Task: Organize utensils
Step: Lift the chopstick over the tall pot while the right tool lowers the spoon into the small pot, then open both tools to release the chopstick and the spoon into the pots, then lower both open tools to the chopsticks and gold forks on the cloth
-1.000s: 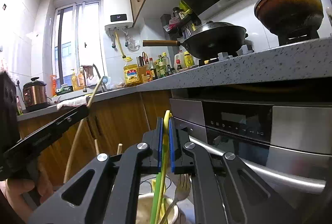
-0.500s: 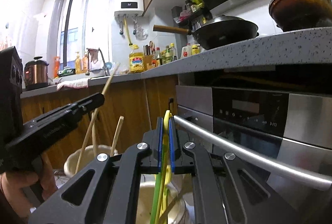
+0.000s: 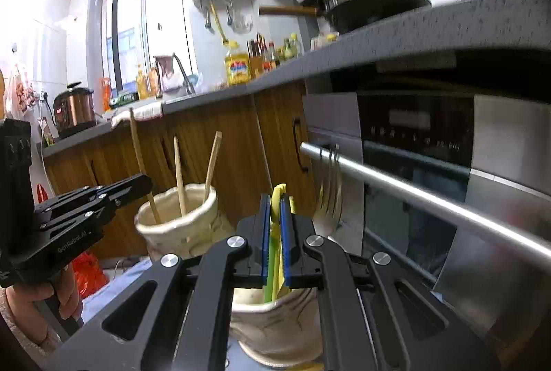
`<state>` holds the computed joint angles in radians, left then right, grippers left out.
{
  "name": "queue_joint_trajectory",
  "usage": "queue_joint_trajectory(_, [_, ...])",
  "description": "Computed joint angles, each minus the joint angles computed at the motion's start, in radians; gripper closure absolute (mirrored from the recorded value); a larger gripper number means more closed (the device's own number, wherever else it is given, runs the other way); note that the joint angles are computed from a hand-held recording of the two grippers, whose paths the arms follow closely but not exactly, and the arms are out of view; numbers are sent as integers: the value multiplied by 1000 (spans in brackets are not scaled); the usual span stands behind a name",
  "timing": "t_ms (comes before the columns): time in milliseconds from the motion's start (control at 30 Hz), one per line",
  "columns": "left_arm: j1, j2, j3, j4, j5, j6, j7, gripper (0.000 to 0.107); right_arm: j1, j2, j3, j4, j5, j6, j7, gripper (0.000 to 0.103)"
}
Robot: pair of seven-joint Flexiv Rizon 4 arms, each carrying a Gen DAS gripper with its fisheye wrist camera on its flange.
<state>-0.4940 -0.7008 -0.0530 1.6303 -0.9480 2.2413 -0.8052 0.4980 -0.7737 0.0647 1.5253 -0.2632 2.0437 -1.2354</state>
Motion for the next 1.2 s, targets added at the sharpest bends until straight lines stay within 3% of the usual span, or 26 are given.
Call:
queue_joint_trajectory(100, [-7,7,1,6,-39,-28,17,101,-16,1,20,4,-22,-25,10,97])
queue_joint_trajectory(200, [-21,10,8,9,-61,-22,41,94,-30,3,36,8,-38,-31,20,96])
queue_joint_trajectory(267, [-40,11,14,2,-105,-16,82,92,-47,5,54,11,-53,-36,33,88])
queue_joint_trajectory(300, [-47,13,12,-1,-127,-13,104,92,-59,7,68,16,-63,-33,41,77])
queue_joint_trajectory(367, [-56,20,3,-4,-173,-3,149,91,-82,13,90,32,-82,-19,57,67])
queue_joint_trajectory(500, [-44,54,-40,32,-199,33,173,73,-89,41,87,82,-80,30,70,56])
queue_joint_trajectory(600, [-51,79,-62,63,-249,62,202,71,-98,66,90,131,-78,50,90,51])
queue_joint_trajectory(667, [-46,97,-83,91,-265,76,199,56,-113,78,104,157,-94,48,109,48])
queue_joint_trajectory(800, [-53,132,-112,159,-333,96,217,56,-135,105,125,212,-132,25,137,47])
queue_joint_trajectory(1033, [-51,158,-173,230,-462,109,279,55,-322,78,334,235,-394,-130,238,42])
queue_joint_trajectory(1200, [-45,168,-217,269,-554,115,311,50,-361,57,425,230,-440,-248,186,42])
